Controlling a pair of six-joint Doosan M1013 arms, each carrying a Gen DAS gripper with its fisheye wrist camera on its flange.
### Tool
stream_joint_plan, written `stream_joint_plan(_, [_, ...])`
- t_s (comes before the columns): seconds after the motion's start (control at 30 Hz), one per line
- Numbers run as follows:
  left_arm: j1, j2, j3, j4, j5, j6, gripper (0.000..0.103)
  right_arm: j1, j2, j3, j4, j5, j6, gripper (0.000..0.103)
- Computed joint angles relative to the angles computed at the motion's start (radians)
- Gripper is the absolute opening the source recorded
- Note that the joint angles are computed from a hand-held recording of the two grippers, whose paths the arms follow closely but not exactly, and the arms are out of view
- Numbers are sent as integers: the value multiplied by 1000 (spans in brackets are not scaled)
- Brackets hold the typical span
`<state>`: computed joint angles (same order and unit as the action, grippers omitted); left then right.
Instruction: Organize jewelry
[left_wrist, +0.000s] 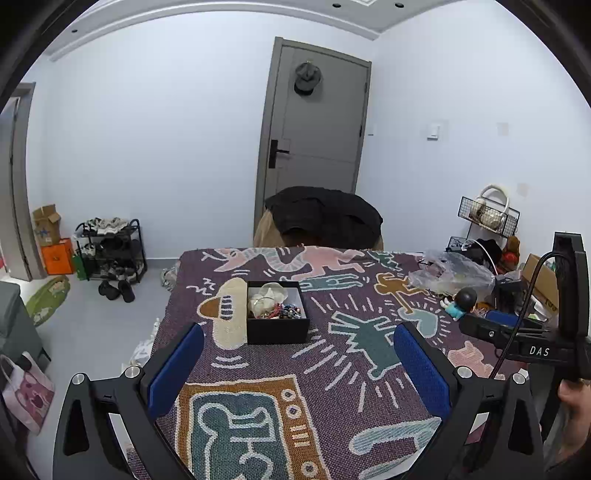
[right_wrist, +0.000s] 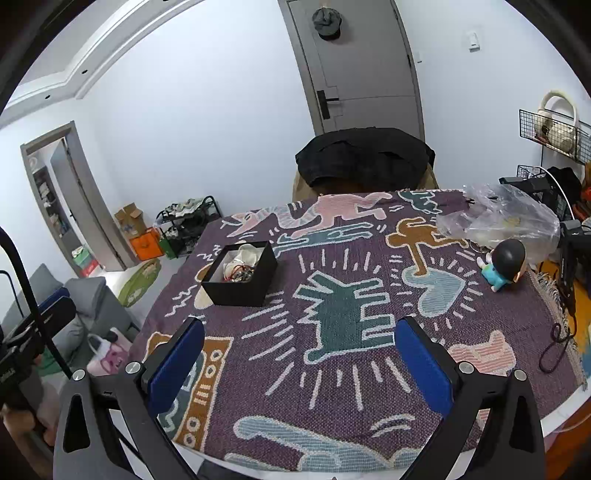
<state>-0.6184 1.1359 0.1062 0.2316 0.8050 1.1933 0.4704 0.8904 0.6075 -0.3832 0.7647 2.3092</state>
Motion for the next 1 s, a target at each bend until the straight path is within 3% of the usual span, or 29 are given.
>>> stream_joint_plan(0.2, [-1,27,-58,-3,29,0,103,-1,1,-2,-1,4,2,103])
stream_joint_plan(0.53, [-1,14,-29,9,15,-7,103,-2,3,-6,7,8,-6,103])
stream_joint_plan(0.67, [-2,28,-61,2,35,2,103,-2,6,-11,11,12,-8,103])
stream_joint_plan(1.0, [-2,-6,12,-9,-12,24,103,0,23,-40,16,44,-18,103])
